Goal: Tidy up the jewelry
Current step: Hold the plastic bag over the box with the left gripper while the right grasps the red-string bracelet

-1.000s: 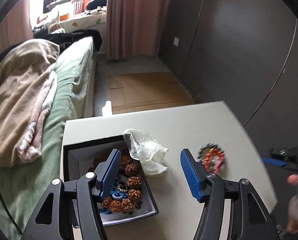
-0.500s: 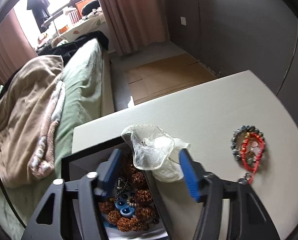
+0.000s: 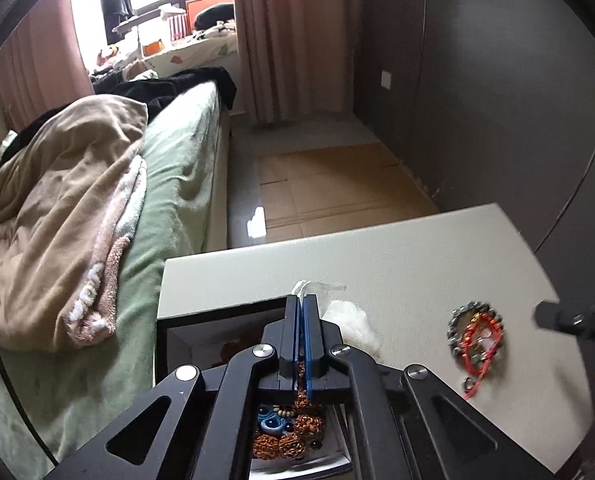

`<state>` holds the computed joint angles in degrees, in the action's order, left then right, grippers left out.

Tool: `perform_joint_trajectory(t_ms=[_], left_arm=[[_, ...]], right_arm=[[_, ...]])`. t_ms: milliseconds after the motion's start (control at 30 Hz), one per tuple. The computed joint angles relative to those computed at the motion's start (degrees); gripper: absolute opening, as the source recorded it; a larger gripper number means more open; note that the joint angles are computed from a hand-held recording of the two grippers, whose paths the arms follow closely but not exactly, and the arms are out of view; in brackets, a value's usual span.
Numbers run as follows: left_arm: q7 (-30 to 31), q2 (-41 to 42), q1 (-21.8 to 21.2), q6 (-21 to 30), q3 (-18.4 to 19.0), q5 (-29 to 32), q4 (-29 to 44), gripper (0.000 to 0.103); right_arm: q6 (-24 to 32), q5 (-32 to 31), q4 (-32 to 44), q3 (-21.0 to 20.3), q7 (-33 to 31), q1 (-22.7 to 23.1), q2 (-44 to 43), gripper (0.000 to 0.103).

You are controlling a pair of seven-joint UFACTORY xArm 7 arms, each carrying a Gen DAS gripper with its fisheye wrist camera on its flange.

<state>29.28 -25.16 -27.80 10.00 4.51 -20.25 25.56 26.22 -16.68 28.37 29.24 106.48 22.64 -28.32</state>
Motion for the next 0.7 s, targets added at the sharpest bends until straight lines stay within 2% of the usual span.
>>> perform_joint_trajectory(t_ms=[200, 267, 333, 400, 500, 600, 633, 667, 700], left_arm=[[4.6, -2.1, -3.9, 4.7, 5.0, -6.4, 1.4, 0.0], [6.3, -3.4, -4.2, 5.9, 5.7, -8.6, 1.5, 0.0], [7.7, -4.7, -4.1, 6.8, 6.2, -10.6, 1.8, 0.0], [8.7, -5.9, -3.8, 7.9, 6.3, -12.0, 1.9, 0.0], [9.5, -7.3, -2.9, 9.3, 6.2, -13.5, 2.0, 0.0], [10.6, -8.5, -2.2, 10.6, 6.6, -14.9, 2.1, 0.0], [10.8, -9.0, -1.9, 11.1, 6.7, -15.3, 2.1, 0.0], [11.1, -9.6, -1.5, 11.6, 6.8, -15.6, 2.1, 0.0], [11.4, -9.9, -1.2, 12.0, 6.9, -16.0, 2.1, 0.0]], right_arm=[[-10.6, -0.3, -1.2, 0.3, 0.4, -1.3, 3.5, 0.061], [-13.3, -0.1, -1.1, 0.7, 0.4, -1.8, 5.2, 0.056], [-15.1, -0.2, -0.7, 1.6, 0.9, -2.7, 6.7, 0.055], [-16.4, -0.3, -0.2, 2.2, 1.0, -3.2, 8.4, 0.051], [-17.1, -1.3, 0.9, 3.3, 1.8, -4.3, 10.7, 0.035], [-17.1, -2.7, 1.8, 3.5, 3.0, -4.7, 12.9, 0.027], [-17.4, -3.3, 2.0, 3.7, 3.7, -4.9, 13.5, 0.023], [-17.5, -4.1, 2.1, 3.9, 4.8, -5.3, 14.0, 0.01], [-17.4, -5.3, 2.2, 4.6, 6.5, -6.0, 14.0, 0.008]])
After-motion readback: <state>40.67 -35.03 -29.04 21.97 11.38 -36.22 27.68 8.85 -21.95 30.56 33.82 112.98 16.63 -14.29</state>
